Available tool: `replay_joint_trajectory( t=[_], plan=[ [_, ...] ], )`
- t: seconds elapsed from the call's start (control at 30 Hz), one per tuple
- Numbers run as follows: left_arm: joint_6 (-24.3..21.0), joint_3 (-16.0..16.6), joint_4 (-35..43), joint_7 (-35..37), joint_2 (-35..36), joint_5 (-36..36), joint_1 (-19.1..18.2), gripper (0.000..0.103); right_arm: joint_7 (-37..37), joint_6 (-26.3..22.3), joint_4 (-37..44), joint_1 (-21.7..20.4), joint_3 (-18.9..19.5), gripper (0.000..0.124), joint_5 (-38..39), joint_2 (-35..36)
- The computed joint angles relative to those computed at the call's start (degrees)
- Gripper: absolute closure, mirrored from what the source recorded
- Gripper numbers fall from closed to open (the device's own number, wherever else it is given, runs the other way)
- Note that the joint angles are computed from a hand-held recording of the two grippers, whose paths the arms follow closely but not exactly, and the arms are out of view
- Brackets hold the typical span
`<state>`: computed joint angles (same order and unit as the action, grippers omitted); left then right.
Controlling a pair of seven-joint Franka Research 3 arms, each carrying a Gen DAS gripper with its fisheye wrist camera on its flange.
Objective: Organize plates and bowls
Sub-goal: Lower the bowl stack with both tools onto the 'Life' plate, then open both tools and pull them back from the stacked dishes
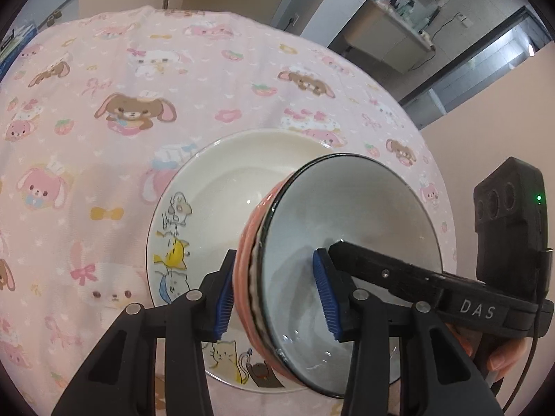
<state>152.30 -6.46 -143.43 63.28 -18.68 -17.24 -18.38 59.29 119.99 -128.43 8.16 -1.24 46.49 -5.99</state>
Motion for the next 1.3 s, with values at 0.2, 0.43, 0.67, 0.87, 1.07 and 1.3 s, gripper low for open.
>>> replay_joint_trajectory(
  t=[0.2, 0.43, 0.67, 0.87, 1.07, 1.3],
  plan=[
    [2.8, -0.8, -1.7, -0.3, -1.7, 1.9, 0.5, 0.059, -0.7, 0.9, -0.2, 0.3, 0.3, 0.082, -0.9, -0.1],
    [4.2, -3.4, -3.8, -7.1, -7.2, 13.6, 3.2, 0.058, -1.3, 7.5, -2.8, 1.5, 1.4, 0.083, -3.4, -3.6],
    [7.1, -8.1, -8.9, -16.8, -16.2, 26.6, 7.4, 0.038, -3.2, 18.9, -8.8, 3.6, 1.9, 0.083, -7.9, -14.3],
    [9.6, -13.6, -12.7, -24.0, -26.4, 37.1, 11.5, 0.028, -7.8, 28.6, -16.4, 7.8, 0.3, 0.081, -6.4, -24.9],
    [15.3, -20.1, -19.1, -35.3, -42.5, 44.0, 17.1, 0.016, -10.7, 38.3, -24.2, 13.0, -1.5, 0.076, -2.4, -35.7],
    [9.0, -22.4, -20.6, -40.1, -53.1, 47.7, 14.6, 0.004, -14.9, 59.2, -33.1, 25.2, -5.8, 0.03, 1.5, -48.8]
  ],
)
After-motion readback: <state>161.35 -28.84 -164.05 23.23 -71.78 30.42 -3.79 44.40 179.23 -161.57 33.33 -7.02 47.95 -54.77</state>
